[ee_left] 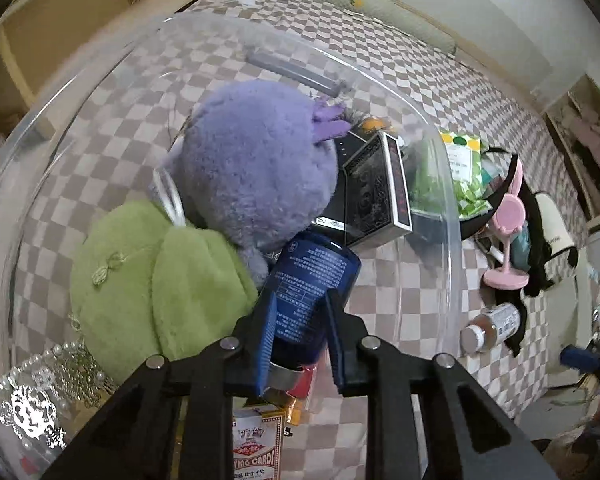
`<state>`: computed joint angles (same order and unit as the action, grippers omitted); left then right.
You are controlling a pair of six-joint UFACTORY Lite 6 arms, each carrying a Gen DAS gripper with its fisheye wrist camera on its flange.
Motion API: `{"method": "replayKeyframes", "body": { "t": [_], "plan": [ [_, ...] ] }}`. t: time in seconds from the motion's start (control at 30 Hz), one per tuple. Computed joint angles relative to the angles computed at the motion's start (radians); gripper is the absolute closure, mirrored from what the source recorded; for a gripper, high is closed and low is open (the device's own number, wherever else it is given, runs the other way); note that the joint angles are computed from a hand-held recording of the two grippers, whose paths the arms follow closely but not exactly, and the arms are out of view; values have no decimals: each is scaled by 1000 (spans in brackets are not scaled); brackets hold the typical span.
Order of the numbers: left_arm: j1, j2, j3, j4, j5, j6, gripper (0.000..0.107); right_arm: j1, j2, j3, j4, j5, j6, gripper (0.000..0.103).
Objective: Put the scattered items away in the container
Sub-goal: 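Lower the bagged ball into the bin and open the right tool while the left tool lowers the bottle, then release the navy bottle into the bin by opening the left tool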
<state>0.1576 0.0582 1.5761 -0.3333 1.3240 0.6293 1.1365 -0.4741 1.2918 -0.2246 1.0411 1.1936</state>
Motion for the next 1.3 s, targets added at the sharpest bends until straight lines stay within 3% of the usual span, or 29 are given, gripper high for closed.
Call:
{"method": "replayKeyframes", "body": {
  "t": [0.23,0.57,0.73,0.83,0.9,0.97,1.2,1.27,1.3],
  "plan": [
    [-75,0,-43,32,-74,-40,83,-27,-22,-20,29,-14,-14,14],
    [-107,-5,-39,68,-83,-92,81,-27,-41,-25,21,-6,-1,14],
    [-58,-40,-56,36,-54,-56,65,-6,-47,-25,-2,5,16,14],
    [-23,-77,-72,-1,-45,-25,44,0,-52,-27,-8,5,23,14],
    [15,-104,-75,-38,-32,-1,25,6,-53,-27,-16,4,32,14],
    [54,-139,-77,-81,-15,28,17,15,-54,-24,-28,3,38,14],
    [181,-297,-126,-221,30,170,5,71,-39,-8,-107,-3,75,14],
    [214,-349,-154,-264,32,209,4,106,-35,-3,-163,3,95,1],
    [218,-369,-164,-273,27,214,4,138,-29,4,-214,23,123,0]
  ]
}}
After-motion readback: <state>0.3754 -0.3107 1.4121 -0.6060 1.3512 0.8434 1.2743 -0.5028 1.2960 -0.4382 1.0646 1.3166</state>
